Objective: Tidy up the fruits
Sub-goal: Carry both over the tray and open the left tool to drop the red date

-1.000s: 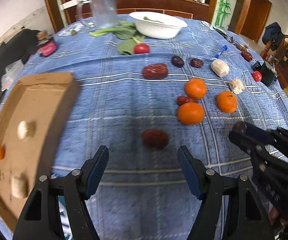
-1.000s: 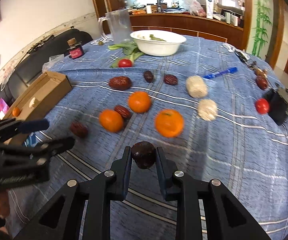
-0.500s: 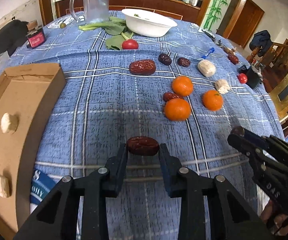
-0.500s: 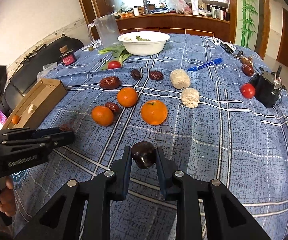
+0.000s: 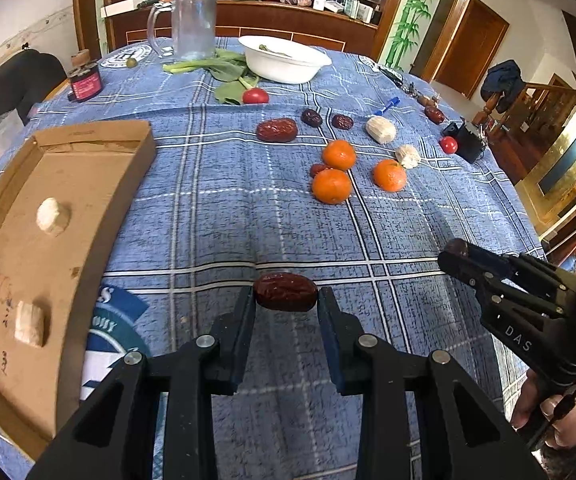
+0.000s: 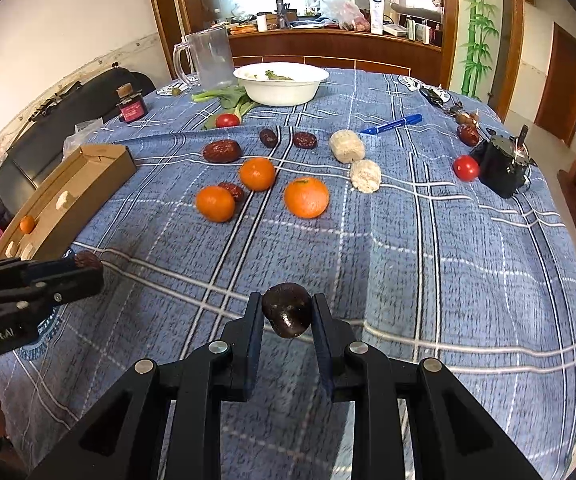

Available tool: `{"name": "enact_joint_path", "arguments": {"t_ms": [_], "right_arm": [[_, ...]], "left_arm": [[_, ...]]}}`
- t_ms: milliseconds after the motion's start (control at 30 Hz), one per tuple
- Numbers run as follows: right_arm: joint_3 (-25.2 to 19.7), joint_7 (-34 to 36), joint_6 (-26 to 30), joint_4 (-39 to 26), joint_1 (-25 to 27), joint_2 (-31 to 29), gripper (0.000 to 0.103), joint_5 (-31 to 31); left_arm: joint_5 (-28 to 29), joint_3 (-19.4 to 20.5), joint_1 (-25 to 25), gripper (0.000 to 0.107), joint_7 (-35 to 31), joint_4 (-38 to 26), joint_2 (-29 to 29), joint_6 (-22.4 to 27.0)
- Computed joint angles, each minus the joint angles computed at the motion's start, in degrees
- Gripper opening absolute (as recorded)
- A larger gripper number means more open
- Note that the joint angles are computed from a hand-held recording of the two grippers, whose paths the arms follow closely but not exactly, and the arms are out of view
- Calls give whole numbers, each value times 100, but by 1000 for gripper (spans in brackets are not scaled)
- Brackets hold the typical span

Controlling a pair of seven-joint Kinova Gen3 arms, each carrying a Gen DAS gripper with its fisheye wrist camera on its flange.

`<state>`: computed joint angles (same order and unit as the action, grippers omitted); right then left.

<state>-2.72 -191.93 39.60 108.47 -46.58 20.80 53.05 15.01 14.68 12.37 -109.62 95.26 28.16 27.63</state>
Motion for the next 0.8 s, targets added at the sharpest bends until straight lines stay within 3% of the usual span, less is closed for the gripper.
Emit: {"name": "enact_joint_path", "arguments": {"t_ms": [333,800], "right_arm": [[-59,355,414,-647,-210,232,26,-179],[179,1921,241,-2195,-338,979,26,-773]], "left_arm": [[549,255,-705,31,-651,346,-351,-141],[1227,-5,-1516,31,-1193,529,-606,-179]]}}
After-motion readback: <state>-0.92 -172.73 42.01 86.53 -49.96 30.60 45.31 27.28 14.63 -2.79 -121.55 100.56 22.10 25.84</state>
